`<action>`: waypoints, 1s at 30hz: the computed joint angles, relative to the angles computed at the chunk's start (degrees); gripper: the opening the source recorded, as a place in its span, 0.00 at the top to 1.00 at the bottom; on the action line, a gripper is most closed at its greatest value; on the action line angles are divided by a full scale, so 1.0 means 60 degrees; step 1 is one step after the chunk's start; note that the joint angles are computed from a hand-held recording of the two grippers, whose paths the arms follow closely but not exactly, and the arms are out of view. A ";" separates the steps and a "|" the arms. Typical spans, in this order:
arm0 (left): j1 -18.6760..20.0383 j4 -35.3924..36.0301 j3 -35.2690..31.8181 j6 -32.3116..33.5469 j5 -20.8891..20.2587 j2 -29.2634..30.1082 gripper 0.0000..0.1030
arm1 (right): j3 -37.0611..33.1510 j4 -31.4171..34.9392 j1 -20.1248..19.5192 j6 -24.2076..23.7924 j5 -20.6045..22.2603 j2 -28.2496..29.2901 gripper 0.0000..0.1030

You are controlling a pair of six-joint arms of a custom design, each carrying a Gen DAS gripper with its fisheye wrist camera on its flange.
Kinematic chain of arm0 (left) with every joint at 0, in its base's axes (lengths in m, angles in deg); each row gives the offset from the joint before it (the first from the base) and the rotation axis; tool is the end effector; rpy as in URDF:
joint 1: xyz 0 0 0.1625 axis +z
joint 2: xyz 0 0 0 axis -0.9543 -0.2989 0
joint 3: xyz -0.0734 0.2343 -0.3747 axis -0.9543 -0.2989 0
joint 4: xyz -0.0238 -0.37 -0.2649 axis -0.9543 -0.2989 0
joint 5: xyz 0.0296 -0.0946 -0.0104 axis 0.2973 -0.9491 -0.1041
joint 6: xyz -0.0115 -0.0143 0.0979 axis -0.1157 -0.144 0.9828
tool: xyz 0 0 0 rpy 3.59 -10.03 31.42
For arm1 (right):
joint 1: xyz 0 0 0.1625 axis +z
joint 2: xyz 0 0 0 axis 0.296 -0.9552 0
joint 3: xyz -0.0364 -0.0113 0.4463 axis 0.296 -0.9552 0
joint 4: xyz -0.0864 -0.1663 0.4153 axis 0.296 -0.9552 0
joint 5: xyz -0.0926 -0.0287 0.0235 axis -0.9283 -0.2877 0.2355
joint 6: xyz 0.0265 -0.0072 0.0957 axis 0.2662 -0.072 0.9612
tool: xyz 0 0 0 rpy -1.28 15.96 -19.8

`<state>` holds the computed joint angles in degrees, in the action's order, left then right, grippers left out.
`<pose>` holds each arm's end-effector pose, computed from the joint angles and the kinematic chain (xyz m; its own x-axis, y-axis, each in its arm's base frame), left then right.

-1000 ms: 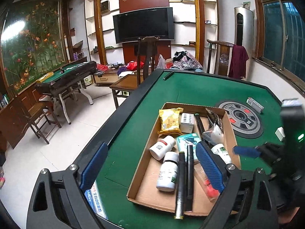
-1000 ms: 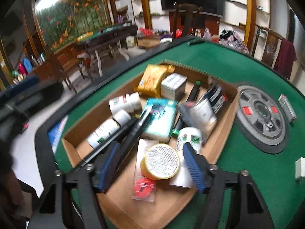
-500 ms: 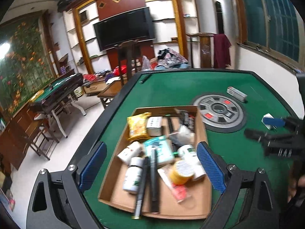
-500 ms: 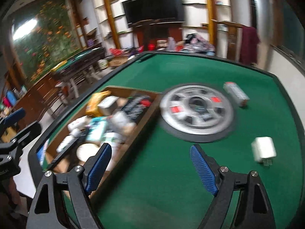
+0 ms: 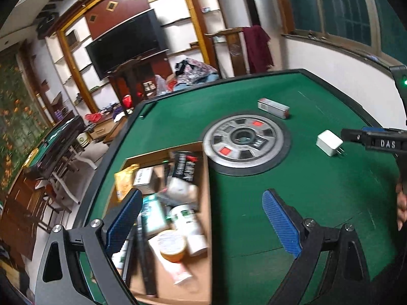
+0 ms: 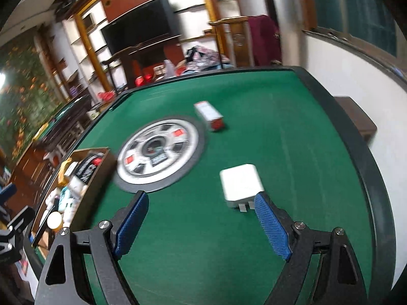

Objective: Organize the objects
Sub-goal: 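Move both grippers back toward the white charger and red-white box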

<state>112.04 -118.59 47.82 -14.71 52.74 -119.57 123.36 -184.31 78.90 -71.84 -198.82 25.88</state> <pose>-0.2126 -0.4608 0.1319 -0.4920 0.2118 -0.8444 0.7421 0.6092 -0.2795 0.1362 -0.4486 0.1397 -0.8555 0.0371 0.5165 -0.3463 0.7006 -0.6239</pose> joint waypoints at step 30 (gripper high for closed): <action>0.1598 0.0453 -0.0282 -0.0411 -0.3792 0.0110 0.08 | -0.6766 0.4900 0.0021 -0.0599 -0.2831 0.3209 0.12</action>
<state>121.63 -115.88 46.13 -17.18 29.98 -118.91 82.77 -154.91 79.03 -75.43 -215.80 45.14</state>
